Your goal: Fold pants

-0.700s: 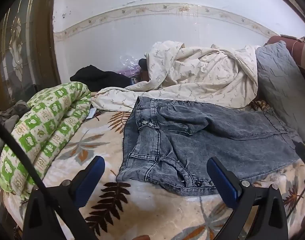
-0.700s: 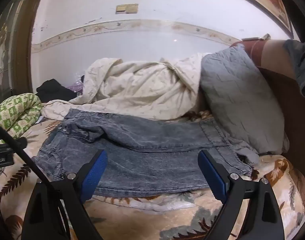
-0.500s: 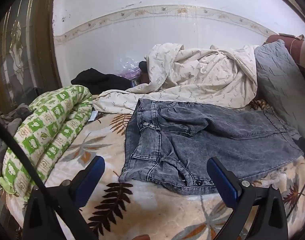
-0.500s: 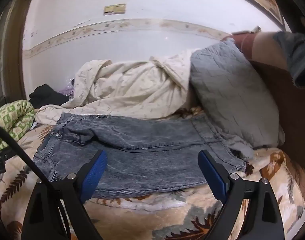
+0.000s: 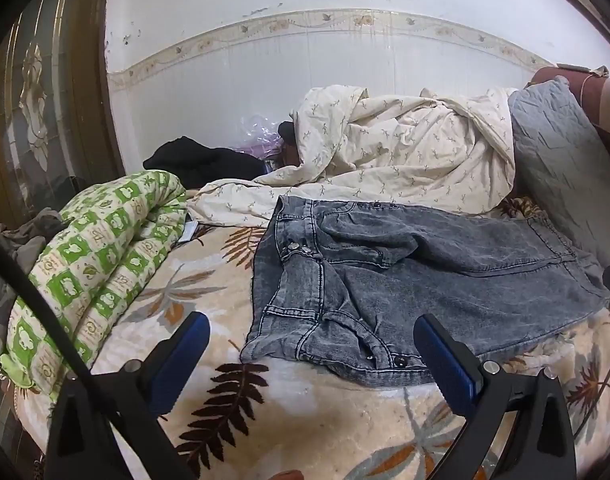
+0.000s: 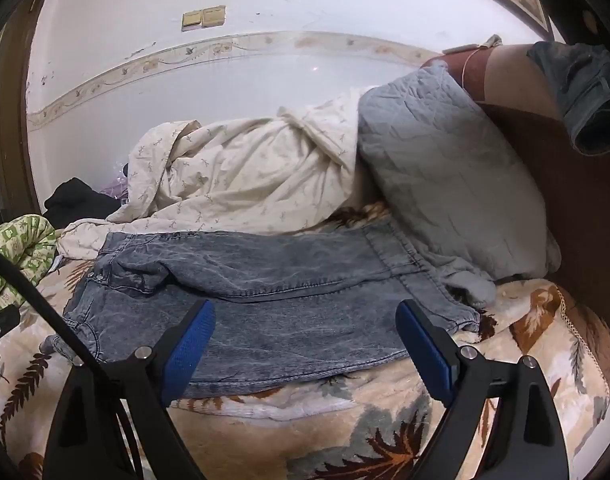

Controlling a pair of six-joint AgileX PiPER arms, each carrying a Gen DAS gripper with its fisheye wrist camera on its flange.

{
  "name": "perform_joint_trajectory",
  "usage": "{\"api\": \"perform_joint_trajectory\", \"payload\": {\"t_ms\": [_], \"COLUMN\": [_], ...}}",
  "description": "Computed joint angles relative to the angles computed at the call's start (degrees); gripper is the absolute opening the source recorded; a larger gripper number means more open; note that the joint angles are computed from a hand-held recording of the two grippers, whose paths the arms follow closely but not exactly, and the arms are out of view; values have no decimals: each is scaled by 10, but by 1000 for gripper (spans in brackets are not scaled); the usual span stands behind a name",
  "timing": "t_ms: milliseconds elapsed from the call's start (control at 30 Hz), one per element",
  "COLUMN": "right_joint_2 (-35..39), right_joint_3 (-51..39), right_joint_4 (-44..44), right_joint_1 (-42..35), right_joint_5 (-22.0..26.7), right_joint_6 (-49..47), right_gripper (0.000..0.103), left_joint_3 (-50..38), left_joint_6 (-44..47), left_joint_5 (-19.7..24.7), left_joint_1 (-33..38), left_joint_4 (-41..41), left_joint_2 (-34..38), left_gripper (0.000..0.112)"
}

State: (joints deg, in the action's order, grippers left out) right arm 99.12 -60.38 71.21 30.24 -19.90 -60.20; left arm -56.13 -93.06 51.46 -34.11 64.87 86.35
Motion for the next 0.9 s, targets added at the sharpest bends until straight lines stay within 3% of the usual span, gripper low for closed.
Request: {"api": "perform_joint_trajectory", "payload": {"t_ms": [900], "right_joint_2": [4], "right_joint_3": [1], "right_joint_4": [-9], "right_joint_1": [-6], "right_joint_5": [8], "right_joint_6": [8], "right_gripper": [92], "left_joint_3": [7], "left_joint_6": [-2], "left_joint_5": [-12], "left_joint_1": [9], "left_joint_4": [-5], "left_joint_2": [3], "left_gripper": [103]}}
